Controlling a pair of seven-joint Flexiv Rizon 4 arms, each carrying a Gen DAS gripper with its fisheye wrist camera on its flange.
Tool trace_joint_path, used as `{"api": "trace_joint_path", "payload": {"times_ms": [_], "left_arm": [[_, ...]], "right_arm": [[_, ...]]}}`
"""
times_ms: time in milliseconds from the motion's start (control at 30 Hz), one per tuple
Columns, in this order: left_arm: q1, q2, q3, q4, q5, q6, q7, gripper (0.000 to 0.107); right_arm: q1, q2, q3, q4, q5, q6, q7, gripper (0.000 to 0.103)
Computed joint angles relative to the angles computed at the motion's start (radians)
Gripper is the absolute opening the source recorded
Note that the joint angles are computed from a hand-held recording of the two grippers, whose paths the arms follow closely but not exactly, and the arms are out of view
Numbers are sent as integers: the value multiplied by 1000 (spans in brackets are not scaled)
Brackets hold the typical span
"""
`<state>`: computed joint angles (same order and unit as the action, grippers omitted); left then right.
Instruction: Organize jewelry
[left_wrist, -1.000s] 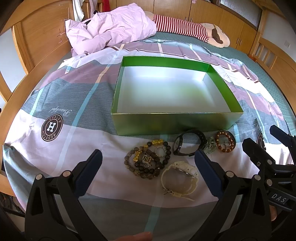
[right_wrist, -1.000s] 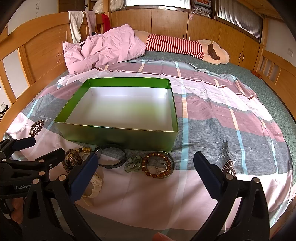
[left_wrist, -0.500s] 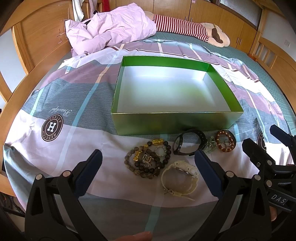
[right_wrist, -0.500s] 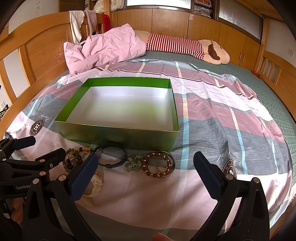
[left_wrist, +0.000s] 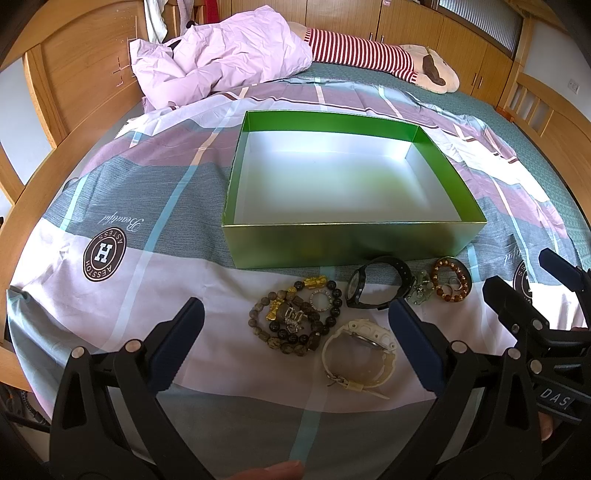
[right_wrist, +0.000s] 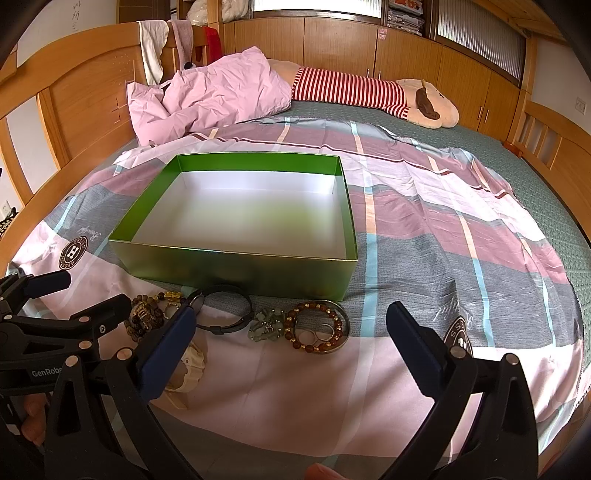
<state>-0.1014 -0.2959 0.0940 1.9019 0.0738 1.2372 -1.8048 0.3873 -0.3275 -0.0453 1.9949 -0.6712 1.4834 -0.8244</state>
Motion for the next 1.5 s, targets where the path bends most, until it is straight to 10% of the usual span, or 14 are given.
{"api": "trace_joint_path", "payload": {"times_ms": [900, 1067, 1267, 1500], "left_arm": [[-3, 1, 5, -3, 12, -18, -6, 99], [-3, -18, 14, -36, 39, -125, -29, 99], [6, -19, 5, -42, 41, -163, -22, 99], [62, 1, -41, 21, -106, -112, 44, 65]], "right_arm": [[9, 3, -13, 2, -11, -3, 11, 101], [68, 20, -120, 15, -198, -65, 161, 101], [-46, -14, 49, -43, -49, -209, 2, 100], [-128, -43, 191, -100, 262, -249, -215, 58]]}}
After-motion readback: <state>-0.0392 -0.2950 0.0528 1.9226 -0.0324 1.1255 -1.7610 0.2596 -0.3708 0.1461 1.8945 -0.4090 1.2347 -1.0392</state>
